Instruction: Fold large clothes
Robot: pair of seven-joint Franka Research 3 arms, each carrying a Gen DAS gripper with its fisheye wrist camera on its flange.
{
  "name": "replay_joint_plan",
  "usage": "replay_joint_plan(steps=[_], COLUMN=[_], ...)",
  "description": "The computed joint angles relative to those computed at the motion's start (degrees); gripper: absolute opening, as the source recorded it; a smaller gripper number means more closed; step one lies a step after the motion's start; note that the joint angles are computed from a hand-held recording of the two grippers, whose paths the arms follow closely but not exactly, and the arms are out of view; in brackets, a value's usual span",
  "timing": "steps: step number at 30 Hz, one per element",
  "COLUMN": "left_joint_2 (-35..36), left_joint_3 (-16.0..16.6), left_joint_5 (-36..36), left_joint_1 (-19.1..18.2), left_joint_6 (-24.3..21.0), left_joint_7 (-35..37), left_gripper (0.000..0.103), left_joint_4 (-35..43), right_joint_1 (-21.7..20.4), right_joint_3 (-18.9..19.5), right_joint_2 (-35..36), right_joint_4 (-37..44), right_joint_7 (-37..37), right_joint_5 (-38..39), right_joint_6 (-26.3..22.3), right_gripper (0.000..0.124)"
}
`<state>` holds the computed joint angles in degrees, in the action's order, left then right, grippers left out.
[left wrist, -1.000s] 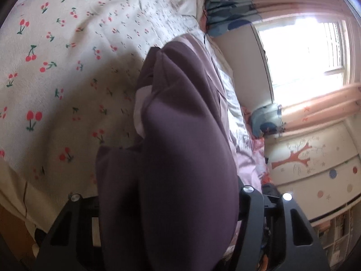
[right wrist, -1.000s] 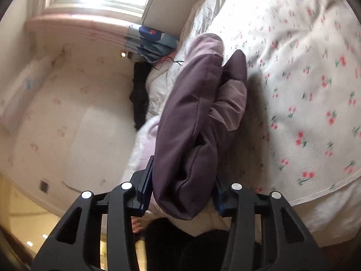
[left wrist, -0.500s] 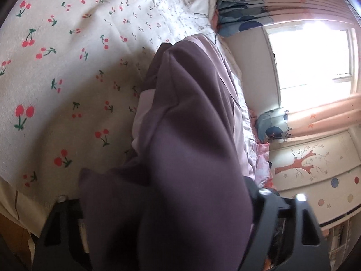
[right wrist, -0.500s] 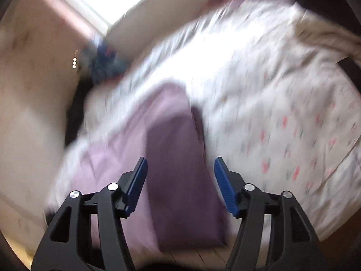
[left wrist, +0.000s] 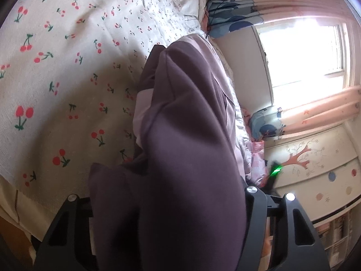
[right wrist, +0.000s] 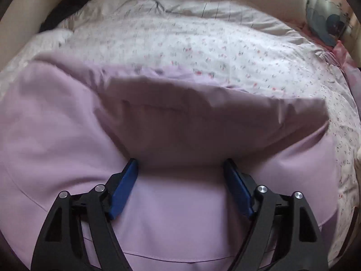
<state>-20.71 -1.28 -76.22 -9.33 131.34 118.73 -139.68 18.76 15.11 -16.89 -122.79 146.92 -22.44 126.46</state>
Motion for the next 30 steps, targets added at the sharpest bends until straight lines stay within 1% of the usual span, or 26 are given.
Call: replay_joint_plan(steps=[1, 2, 3, 4, 5, 6, 7, 8, 9, 10, 11, 12, 13, 14, 15, 17, 19, 21, 22, 23, 25, 27, 29, 30], left_joint_2=[0.14, 0.2, 0.21, 0.09, -0.29, -0.35, -0.43, -0.44, -0.53, -0.53, -0.38, -0.18, 0.09, 0.27, 0.35, 0.26, -0.06, -0.66, -0.89, -0.97, -0.94, -1.08, -1.45, -1.59], left_joint_3=[-0.06, -0.28, -0.71, -1.1, -1.45, -1.44, -1.38, -1.2, -1.16, -1.05, -0.59, -0.21, 0.02, 0.14, 0.11, -0.26, -0.5, -0.77, -0.66, -0.39, -0.21, -0.42, -0.84, -0.61], left_joint_5=[0.03, 0.5, 1.36, 2.28, 3.25, 3.82, 4.3, 4.39, 4.91, 5.64, 5.47, 5.34, 5.23, 5.11, 5.06, 5.3, 5.5, 6.38, 6.71, 6.63, 6.47, 7.22, 8.81, 9.03], left_joint_1=[0.01, 0.07, 0.07, -0.02, -0.18, -0.42, -0.66, -0.99, -1.17, -1.28, -1.48, -1.57, -1.58, -1.54, -1.48, -1.42, -1.61, -1.74, -1.84, -1.97, -2.21, -2.34, -2.48, -2.68], left_joint_6=[0.05, 0.37, 1.04, 1.79, 2.72, 3.21, 3.64, 3.83, 4.11, 4.08, 3.76, 3.34, 2.99, 2.79, 2.8, 3.34, 3.77, 4.51, 4.64, 4.62, 4.78, 5.17, 5.97, 5.97], left_joint_7=[-0.26, -0.68, -1.24, -1.68, -1.93, -2.16, -2.36, -2.25, -2.42, -2.94, -2.83, -2.73, -2.69, -2.69, -2.73, -3.15, -2.94, -3.45, -3.54, -3.54, -3.79, -4.14, -5.01, -5.12], left_gripper=[0.063, 0.064, 0.066, 0.066, 0.067, 0.069, 0.07, 0.072, 0.072, 0.072, 0.072, 0.073, 0.074, 0.074, 0.075, 0.075, 0.076, 0.076, 0.076, 0.075, 0.075, 0.074, 0.072, 0.072], left_joint_4=[0.08, 0.19, 0.49, 0.73, 0.72, 0.75, 0.67, 0.7, 0.69, 0.69, 0.73, 0.78, 0.9, 0.97, 0.98, 1.02, 0.94, 0.71, 0.55, 0.38, 0.34, 0.4, 0.52, 0.49], right_joint_1=[-1.21, -0.43, -0.31, -0.03, 0.2, 1.61, 1.03, 0.37, 1.56, 2.67, 2.06, 2.2, 2.29, 3.34, 2.39, 3.83, 3.17, 2.83, 2.41, 1.92, 2.18, 3.14, 3.16, 2.75], right_joint_3=[1.52, 1.49, 1.44, 0.29, -0.73, -3.04, -3.53, -3.27, -5.01, -5.92, -4.82, -3.23, -1.68, -0.59, 1.32, 2.55, 3.86, 3.59, 4.25, 5.54, 7.18, 7.03, 7.03, 7.71], right_joint_2=[1.24, 2.75, 4.55, 5.16, 7.69, 10.01, 12.11, 12.21, 10.3, 6.39, 2.78, -1.43, -4.87, -8.0, -9.14, -7.35, -6.92, -7.76, -8.69, -9.54, -8.86, -8.31, -9.37, -10.55], right_joint_4=[1.9, 4.83, 7.17, 7.99, 9.78, 11.05, 12.28, 12.04, 10.78, 7.52, 4.38, 1.72, -0.45, -2.68, -3.26, -3.45, -5.13, -4.64, -4.5, -4.21, -3.12, -3.79, -3.95, -3.91], right_joint_7=[0.12, -0.17, -0.82, -2.02, -3.1, -5.51, -9.87, -10.21, -9.81, -8.89, -8.47, -7.37, -6.69, -5.52, -6.22, -8.8, -8.0, -6.08, -4.53, -3.42, -3.36, -3.81, -2.01, -0.59], right_joint_5=[-1.96, -4.74, -6.35, -5.77, -4.18, -2.03, 2.65, 4.41, 5.0, 6.79, 7.29, 6.15, 5.84, 6.47, 8.29, 9.82, 7.66, 8.98, 8.27, 6.34, 5.25, 5.39, 4.86, 3.29], right_joint_6=[0.02, -2.62, -3.18, -2.86, -2.86, -4.09, -5.88, -5.47, -3.7, 0.43, 3.49, 4.3, 4.34, 4.03, 3.03, -1.0, 0.91, 0.54, 0.63, 0.33, -3.46, -4.11, -4.01, -3.92], right_gripper=[0.075, 0.075, 0.075, 0.076, 0.079, 0.082, 0.084, 0.084, 0.084, 0.084, 0.084, 0.084, 0.084, 0.084, 0.084, 0.086, 0.088, 0.088, 0.088, 0.088, 0.088, 0.088, 0.088, 0.088])
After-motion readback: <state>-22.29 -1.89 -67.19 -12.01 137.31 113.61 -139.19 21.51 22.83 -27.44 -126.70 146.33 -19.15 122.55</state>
